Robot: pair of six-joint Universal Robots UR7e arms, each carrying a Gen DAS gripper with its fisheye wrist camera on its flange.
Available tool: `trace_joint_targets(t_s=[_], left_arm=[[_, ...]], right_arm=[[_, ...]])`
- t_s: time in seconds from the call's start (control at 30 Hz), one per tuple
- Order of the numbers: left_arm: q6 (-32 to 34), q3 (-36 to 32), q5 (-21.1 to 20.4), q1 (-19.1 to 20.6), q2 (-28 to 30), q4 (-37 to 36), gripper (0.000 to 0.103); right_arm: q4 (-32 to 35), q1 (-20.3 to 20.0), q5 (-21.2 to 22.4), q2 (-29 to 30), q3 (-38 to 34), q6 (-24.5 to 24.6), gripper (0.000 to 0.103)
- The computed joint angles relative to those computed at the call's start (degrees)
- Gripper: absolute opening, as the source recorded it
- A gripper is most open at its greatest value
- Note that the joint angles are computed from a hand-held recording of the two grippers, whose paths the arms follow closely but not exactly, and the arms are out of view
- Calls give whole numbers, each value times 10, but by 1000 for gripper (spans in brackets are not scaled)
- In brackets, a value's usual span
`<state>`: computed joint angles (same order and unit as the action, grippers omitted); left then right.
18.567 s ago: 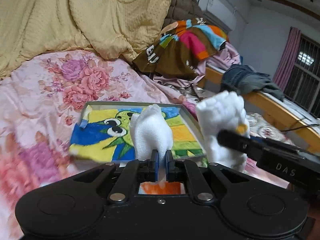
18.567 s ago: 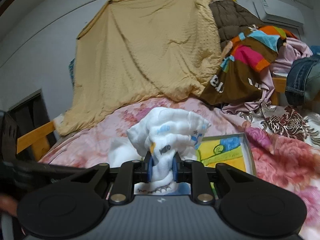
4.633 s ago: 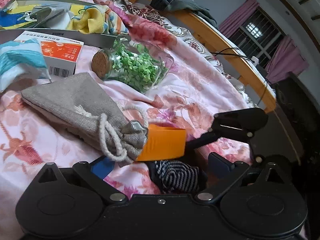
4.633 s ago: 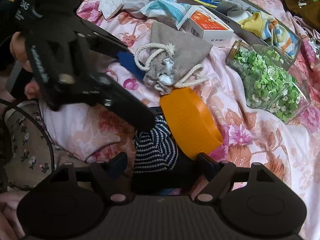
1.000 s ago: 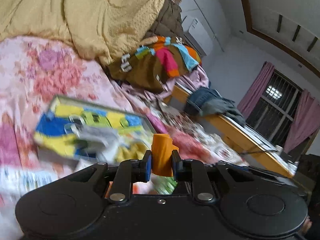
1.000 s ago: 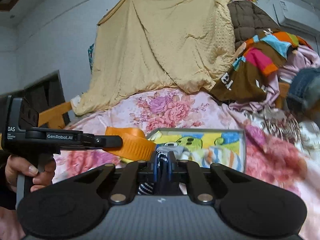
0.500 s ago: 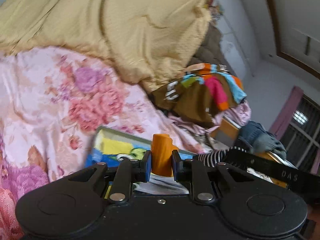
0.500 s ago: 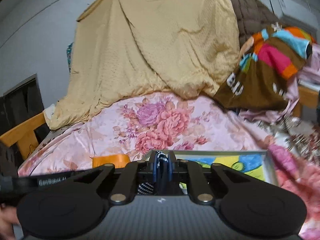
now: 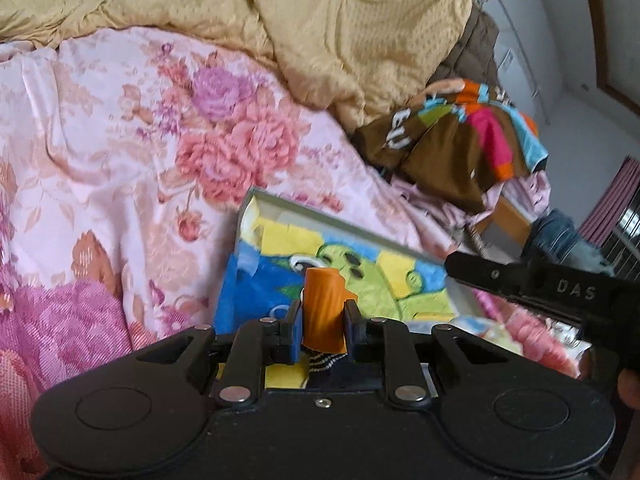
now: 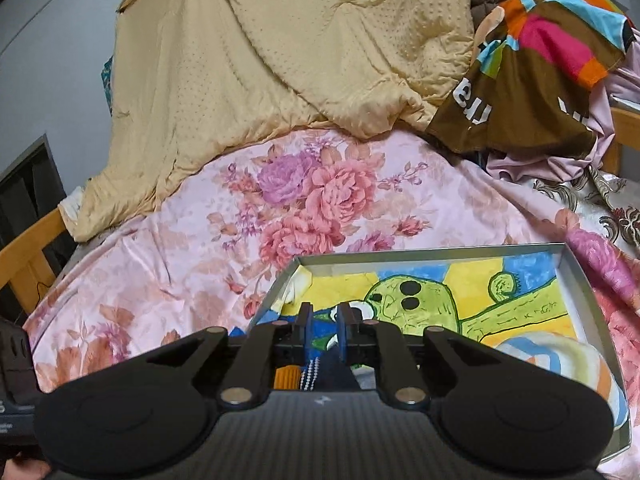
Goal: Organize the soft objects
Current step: 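Lower both items into the tray and open both tools, then move both open tools back toward the remaining items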
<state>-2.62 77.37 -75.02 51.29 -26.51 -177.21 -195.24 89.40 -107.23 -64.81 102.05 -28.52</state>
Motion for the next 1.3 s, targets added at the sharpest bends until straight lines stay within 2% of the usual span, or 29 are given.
trace_joint_targets(t_s=[0.1, 0.17, 0.23, 0.27, 0.43, 0.5, 0.57, 0.67, 0.73, 1.1, 1.3], left_arm=[[-7, -2, 8, 1, 1, 17, 24], [-9, -3, 14, 1, 1, 25, 27], [-11, -3, 24, 0, 1, 28, 31], [-11, -3, 27, -1, 1, 30, 33], [-18, -1, 54, -7, -2, 37, 44], [-17, 3, 57, -9, -5, 32, 56], [-15, 8, 59, -11, -7, 25, 63], [-6, 14, 64, -16, -11, 21, 67], [-1, 23, 72, -20, -16, 15, 70], [21, 121, 108, -55, -73, -86, 96], [45, 178, 111, -85, -106, -142, 102]], right_arm=[[-7, 2, -6, -2, 6, -7, 20], [-6, 4, -8, -6, 10, -5, 28], [-11, 6, -13, -9, 14, -6, 44], [-16, 7, -13, -12, 18, -8, 46], [-22, 11, -18, -28, 33, -5, 62], [-26, 12, -19, -37, 41, -5, 67], [-30, 14, -20, -46, 49, -5, 71], [-33, 15, -21, -60, 61, -3, 77], [-40, 16, -18, -70, 72, -6, 85], [-101, 24, -13, -126, 146, -24, 100], [-143, 38, -14, -160, 201, -49, 103]])
